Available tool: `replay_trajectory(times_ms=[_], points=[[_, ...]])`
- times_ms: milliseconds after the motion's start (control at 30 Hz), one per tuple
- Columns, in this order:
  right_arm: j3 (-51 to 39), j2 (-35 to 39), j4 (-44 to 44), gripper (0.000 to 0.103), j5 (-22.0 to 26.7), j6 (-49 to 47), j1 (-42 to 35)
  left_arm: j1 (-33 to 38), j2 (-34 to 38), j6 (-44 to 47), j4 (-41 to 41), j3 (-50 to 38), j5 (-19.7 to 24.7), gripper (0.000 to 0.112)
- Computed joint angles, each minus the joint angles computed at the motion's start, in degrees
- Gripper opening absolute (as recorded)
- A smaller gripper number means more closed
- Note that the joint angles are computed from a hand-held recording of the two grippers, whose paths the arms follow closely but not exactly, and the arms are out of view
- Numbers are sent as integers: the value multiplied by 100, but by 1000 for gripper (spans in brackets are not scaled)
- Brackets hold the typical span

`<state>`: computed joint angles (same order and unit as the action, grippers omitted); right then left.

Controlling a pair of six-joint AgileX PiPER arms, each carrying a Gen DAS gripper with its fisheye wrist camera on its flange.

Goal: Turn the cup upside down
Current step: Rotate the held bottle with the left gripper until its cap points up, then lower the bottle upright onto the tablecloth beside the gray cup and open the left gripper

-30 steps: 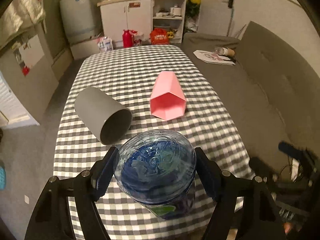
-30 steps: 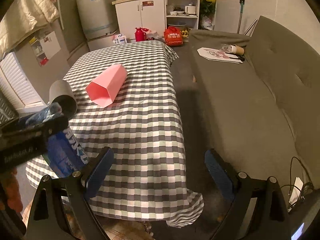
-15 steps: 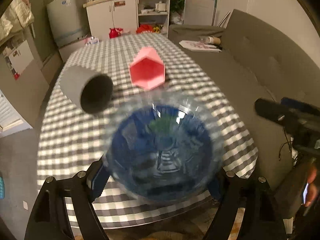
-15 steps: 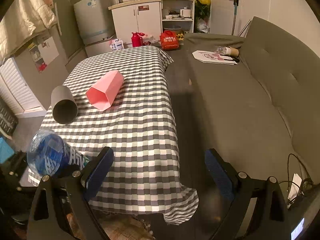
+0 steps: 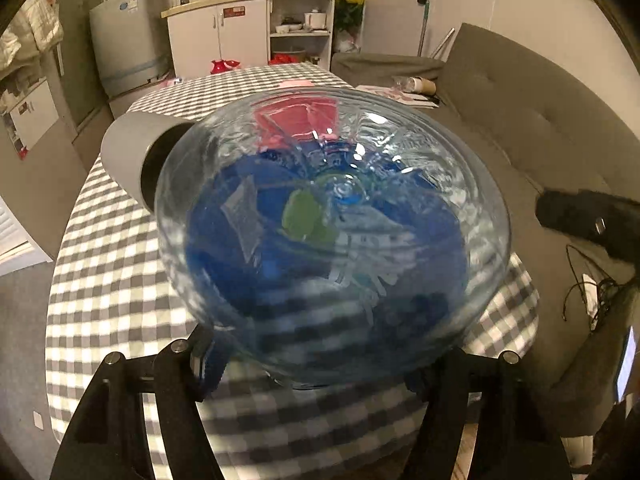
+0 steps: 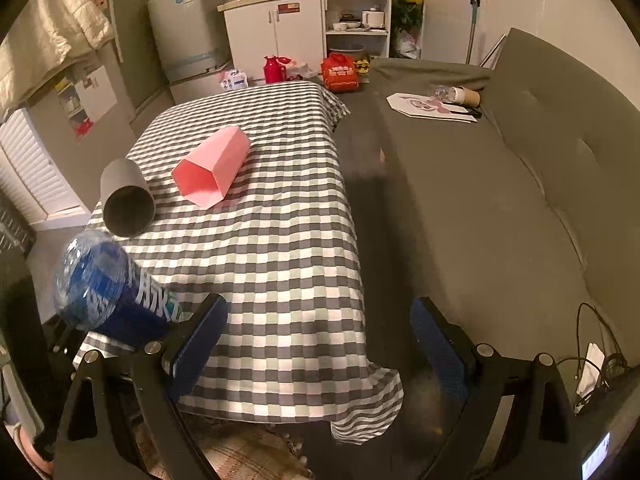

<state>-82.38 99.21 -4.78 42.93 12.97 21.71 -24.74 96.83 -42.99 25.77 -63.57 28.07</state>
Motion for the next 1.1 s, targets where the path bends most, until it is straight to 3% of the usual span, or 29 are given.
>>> replay_trajectory(times_ms=[367,500,633,733,900,1100], points=[[-203,271,-6,93,59,-9,64,398,698,273,21,-823,4,72],[-278,380,44,93,80,-48,69,425,645,212,117,-681,-159,72],[-382,474,101,93,125,-78,79,519,592,761,-378,-521,-210,81],[-423,470,83,93,159,-68,118,491,517,857,-445,-461,-140,89],[-367,289,-14,93,227,8,189,486,192,1219,-961,-315,36,89],[-161,-191,-161,93,249,205,263,454,-617,933,-868,103,213,89]])
